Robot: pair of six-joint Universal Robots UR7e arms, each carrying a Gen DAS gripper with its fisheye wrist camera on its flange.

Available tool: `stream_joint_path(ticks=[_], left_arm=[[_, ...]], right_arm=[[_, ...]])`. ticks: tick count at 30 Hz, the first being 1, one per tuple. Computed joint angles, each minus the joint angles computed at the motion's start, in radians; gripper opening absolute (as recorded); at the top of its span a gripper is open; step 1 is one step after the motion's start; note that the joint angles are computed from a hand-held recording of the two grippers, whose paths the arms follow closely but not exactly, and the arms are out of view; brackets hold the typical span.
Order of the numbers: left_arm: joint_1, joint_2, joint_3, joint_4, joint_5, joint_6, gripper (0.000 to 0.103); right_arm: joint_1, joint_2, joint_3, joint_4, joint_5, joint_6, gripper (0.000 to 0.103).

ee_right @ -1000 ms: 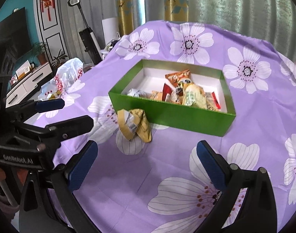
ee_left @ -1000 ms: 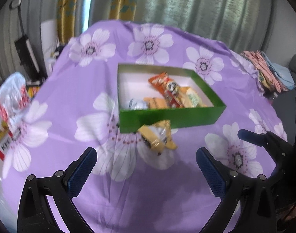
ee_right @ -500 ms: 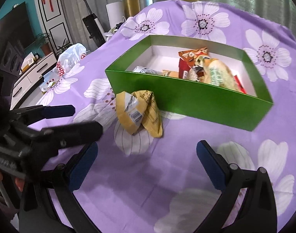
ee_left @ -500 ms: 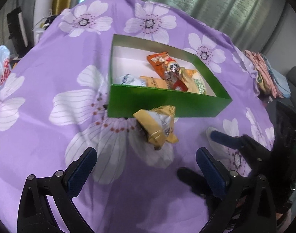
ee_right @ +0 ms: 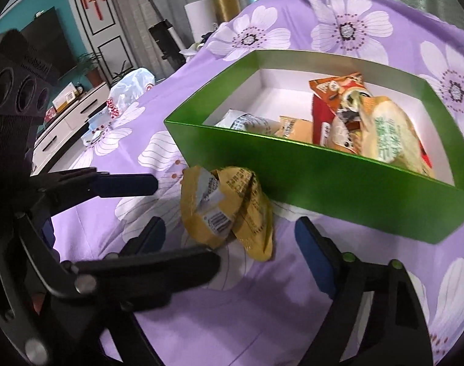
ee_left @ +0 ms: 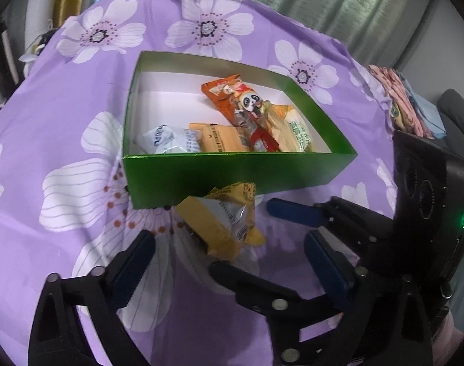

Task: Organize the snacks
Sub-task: 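Grasp the yellow crinkled packet with the left gripper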

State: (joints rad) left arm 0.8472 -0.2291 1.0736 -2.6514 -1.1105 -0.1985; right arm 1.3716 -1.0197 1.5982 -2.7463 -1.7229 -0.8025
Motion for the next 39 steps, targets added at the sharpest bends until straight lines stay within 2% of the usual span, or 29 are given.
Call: stream_joint_path(ticks=[1, 6, 8, 12, 13, 15, 18, 26, 39], left_arm=[[0.002, 0.005, -0.010, 0.006, -0.007, 0.001, 0.089], [0.009, 0.017, -0.036, 0.029, -0.034, -0.001, 0.087], [0.013, 0.020, -0.046, 0.040, -0.053, -0.007, 0.072], [0.018, 0.029, -0.071, 0.073, -0.051, -0.023, 0.069], [0.019, 0.030, -0.074, 0.078, -0.051, -0.029, 0.063], [0.021, 0.030, -0.077, 0.088, -0.049, -0.041, 0.058], [0.026, 0.027, -0.077, 0.096, -0.058, -0.050, 0.054], [0.027, 0.007, -0.036, 0.058, -0.078, -0.059, 0.051], [-0.043, -0.055, 0.074, -0.042, -0.058, -0.015, 0.051]], right_arm=[[0.000, 0.005, -0.009, 0.015, 0.003, -0.002, 0.079], [-0.003, 0.020, -0.044, 0.081, 0.018, 0.002, 0.067], [-0.003, 0.023, -0.049, 0.094, 0.019, 0.000, 0.063], [-0.001, 0.030, -0.059, 0.110, 0.012, 0.000, 0.056], [-0.003, 0.029, -0.060, 0.113, 0.015, 0.001, 0.055], [-0.004, 0.029, -0.065, 0.122, 0.013, 0.010, 0.053], [-0.004, 0.028, -0.065, 0.128, 0.012, 0.011, 0.050], [0.007, 0.026, -0.044, 0.085, -0.016, 0.001, 0.046], [0.012, -0.084, 0.077, -0.010, 0.039, -0.002, 0.045]])
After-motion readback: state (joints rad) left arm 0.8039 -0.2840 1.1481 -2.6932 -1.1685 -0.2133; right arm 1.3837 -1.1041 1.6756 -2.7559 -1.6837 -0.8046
